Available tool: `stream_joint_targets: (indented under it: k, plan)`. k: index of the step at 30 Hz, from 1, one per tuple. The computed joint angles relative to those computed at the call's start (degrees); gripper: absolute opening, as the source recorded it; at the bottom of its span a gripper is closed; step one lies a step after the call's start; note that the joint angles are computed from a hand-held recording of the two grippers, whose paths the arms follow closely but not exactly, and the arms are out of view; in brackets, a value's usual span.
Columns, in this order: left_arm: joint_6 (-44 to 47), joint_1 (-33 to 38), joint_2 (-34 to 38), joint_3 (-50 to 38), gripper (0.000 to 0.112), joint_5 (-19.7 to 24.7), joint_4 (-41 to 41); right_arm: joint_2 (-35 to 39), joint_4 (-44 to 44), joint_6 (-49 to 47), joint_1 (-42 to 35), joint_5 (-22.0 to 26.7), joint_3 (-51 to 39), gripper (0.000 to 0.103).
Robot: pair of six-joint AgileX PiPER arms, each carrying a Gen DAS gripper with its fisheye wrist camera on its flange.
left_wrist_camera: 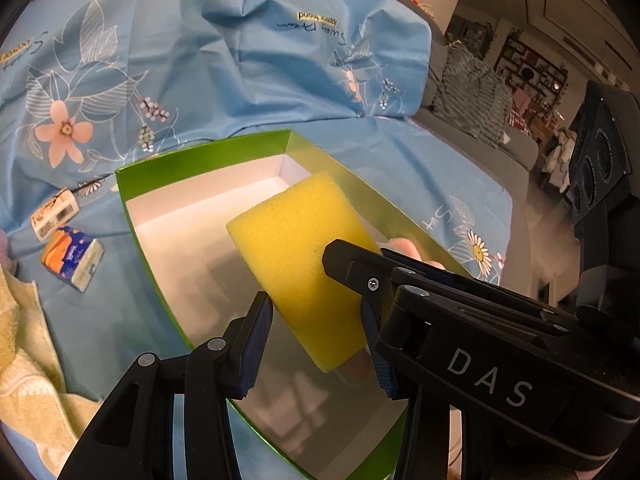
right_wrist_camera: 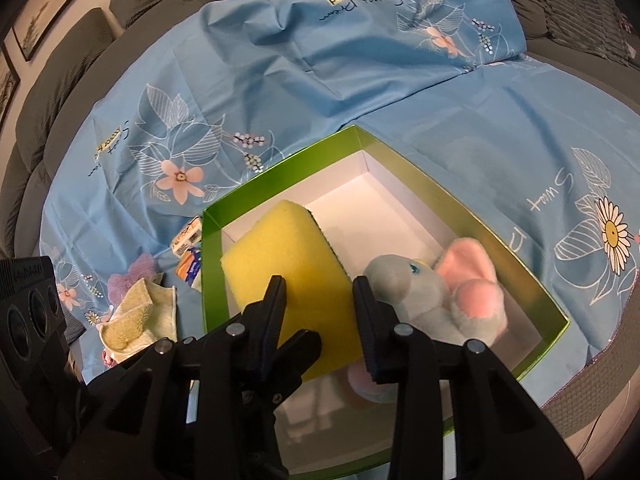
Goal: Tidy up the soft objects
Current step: 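Lower the sponge into the box beside the elephant and open the left tool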
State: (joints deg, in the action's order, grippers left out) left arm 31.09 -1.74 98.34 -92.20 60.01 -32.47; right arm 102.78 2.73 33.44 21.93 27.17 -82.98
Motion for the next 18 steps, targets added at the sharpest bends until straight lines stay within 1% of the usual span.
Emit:
stream_joint_targets:
  k: [3,8,15,16,18]
  plan:
    - [-1.1,-0.2,1.0,-1.2,0.047,0.8,0.8,0.5,-1.9,2.0,0.1,0.9,-0.6,0.032]
    - [-1.8,0.1,1.6,-1.7,0.047,1.4,1.0,1.1,-1.6,1.9,-0.1,1.5,-1.4,0.028]
    - [-2.4,-0.2,2.3,-2.6,0.047,1.7,1.7,1.8,-1.8,3.7,-0.3,2.2,-2.1,0.028]
    - [-2.6,-0.2,2.4,-2.7,0.047,1.9,1.9,1.9,-1.6,3.8,-0.4,2.3,-2.2,0.030]
    - [-3.2,-0.3,2.8,-3.5,0.047,2.5,2.4,2.2,-0.5,2.4,-0.7,3.4,-2.9,0.030]
